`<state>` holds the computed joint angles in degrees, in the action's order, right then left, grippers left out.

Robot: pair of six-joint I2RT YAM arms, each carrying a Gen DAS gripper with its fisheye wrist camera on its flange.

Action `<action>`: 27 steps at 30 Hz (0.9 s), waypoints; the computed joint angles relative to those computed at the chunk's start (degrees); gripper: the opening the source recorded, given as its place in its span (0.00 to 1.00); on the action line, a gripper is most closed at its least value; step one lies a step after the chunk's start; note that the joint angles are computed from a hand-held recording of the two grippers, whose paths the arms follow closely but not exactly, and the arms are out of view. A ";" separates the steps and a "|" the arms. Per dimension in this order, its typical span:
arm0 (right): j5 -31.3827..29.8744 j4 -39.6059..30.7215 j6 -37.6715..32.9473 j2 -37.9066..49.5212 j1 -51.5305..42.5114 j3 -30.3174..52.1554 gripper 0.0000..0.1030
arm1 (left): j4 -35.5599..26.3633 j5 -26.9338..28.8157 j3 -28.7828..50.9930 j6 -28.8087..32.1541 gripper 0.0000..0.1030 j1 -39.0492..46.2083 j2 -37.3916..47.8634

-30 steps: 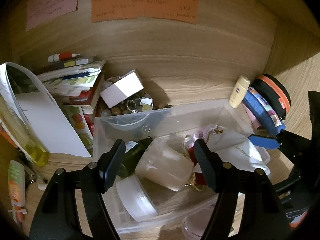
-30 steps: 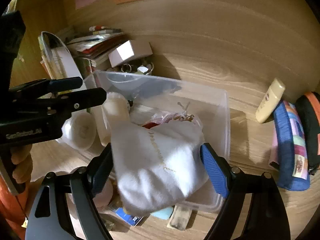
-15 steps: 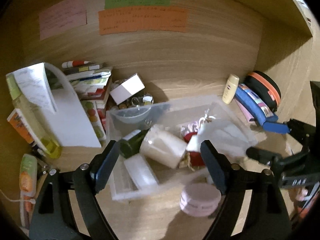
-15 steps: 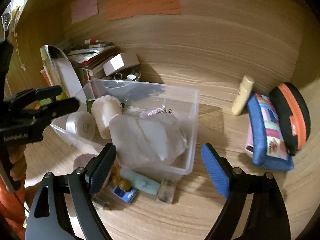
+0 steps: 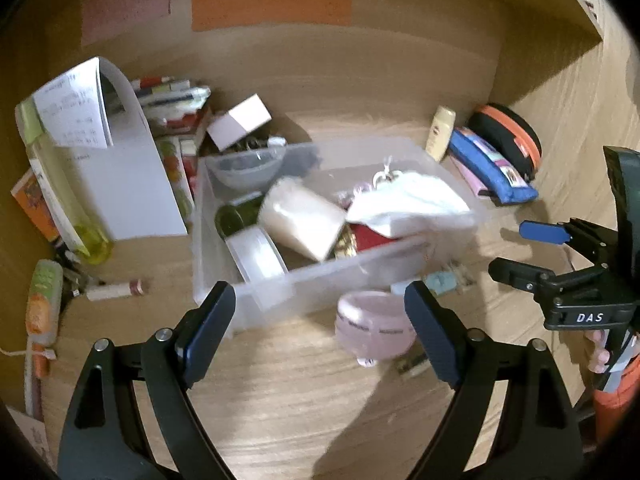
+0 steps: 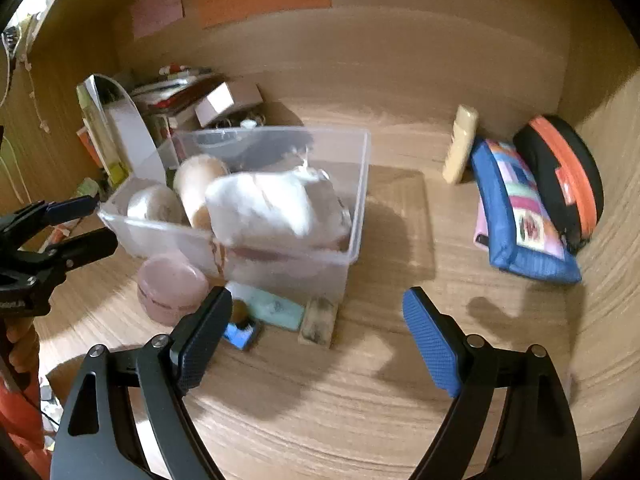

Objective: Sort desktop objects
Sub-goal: 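Open both tools to drop the jar and cloth bag into the bin, then withdraw, then grasp the pink round compact with the left tool while the right tool reaches for the small clear glass block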

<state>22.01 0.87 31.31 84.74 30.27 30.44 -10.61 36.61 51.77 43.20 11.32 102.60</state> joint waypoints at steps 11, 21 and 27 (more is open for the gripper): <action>-2.53 5.56 -0.02 6.74 -0.73 -3.78 0.83 | -0.30 -2.85 -1.47 1.62 0.85 -2.14 3.88; -3.49 7.35 -3.35 11.99 -2.06 -0.68 0.52 | 2.63 -5.46 -1.87 -0.49 0.85 -6.48 7.00; -5.21 6.82 -4.53 14.90 -3.71 1.12 0.39 | 3.30 -6.12 -0.39 -1.65 0.84 -8.35 9.50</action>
